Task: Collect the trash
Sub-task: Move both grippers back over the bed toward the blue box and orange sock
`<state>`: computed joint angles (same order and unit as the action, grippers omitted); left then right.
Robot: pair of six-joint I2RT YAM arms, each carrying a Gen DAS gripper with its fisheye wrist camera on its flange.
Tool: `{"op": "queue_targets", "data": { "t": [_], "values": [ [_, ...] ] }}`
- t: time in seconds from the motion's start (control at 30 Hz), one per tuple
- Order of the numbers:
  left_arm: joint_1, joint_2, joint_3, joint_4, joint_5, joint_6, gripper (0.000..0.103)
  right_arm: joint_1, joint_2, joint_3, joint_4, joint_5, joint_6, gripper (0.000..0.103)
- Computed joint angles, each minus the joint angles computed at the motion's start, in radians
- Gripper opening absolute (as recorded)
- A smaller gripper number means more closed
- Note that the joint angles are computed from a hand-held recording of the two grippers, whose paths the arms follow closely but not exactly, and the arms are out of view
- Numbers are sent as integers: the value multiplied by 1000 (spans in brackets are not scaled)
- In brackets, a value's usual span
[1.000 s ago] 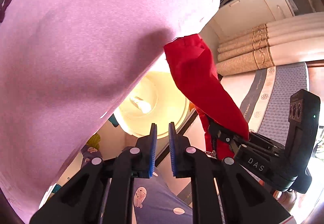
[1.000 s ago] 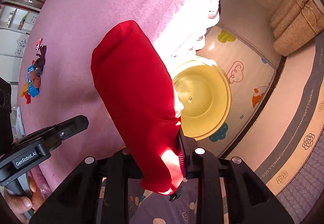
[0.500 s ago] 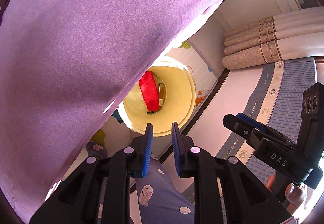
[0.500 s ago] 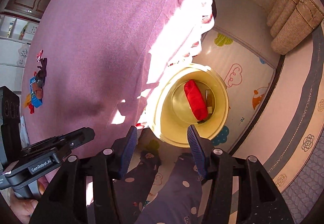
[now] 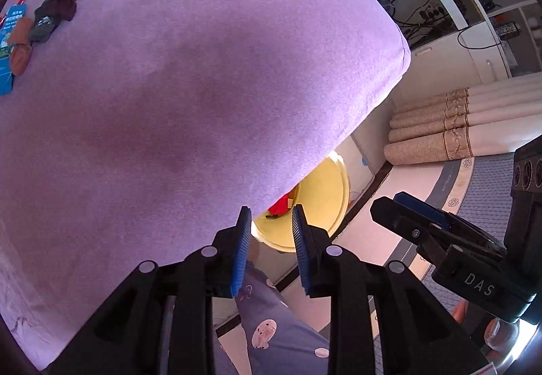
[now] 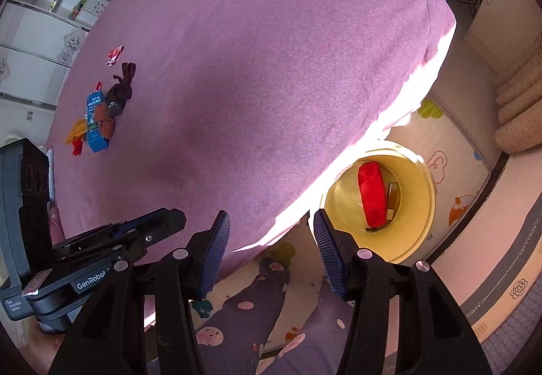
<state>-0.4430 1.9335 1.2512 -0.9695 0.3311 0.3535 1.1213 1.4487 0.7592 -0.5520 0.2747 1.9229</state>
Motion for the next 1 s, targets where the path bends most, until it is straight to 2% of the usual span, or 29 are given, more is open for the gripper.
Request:
{"op": "queue_targets", "data": {
  "t": [0.17,0.33,0.4,0.53,0.77,0.8,1.0],
  "values": [
    [180,65,129,-65,-18,76,27,-156,182,209,39,-71,-260,51],
    [336,171,313,-134,-36,122,35,-252,387,472,19,-130,-445,51],
    [391,213,385,-159,-39,134,42,-277,467,582,4,-149,-498,51],
    [479,291,527,-209,-42,150,48,-314,621,807,-56,-175,-574,51],
    [557,441,803,-307,-39,146,66,-359,834,1165,-190,-192,-666,51],
    [557,468,849,-321,-39,139,71,-365,859,1209,-207,-194,-679,51],
    [556,661,1187,-442,-45,80,81,-411,1006,1464,-283,-237,-751,51]
  ]
}}
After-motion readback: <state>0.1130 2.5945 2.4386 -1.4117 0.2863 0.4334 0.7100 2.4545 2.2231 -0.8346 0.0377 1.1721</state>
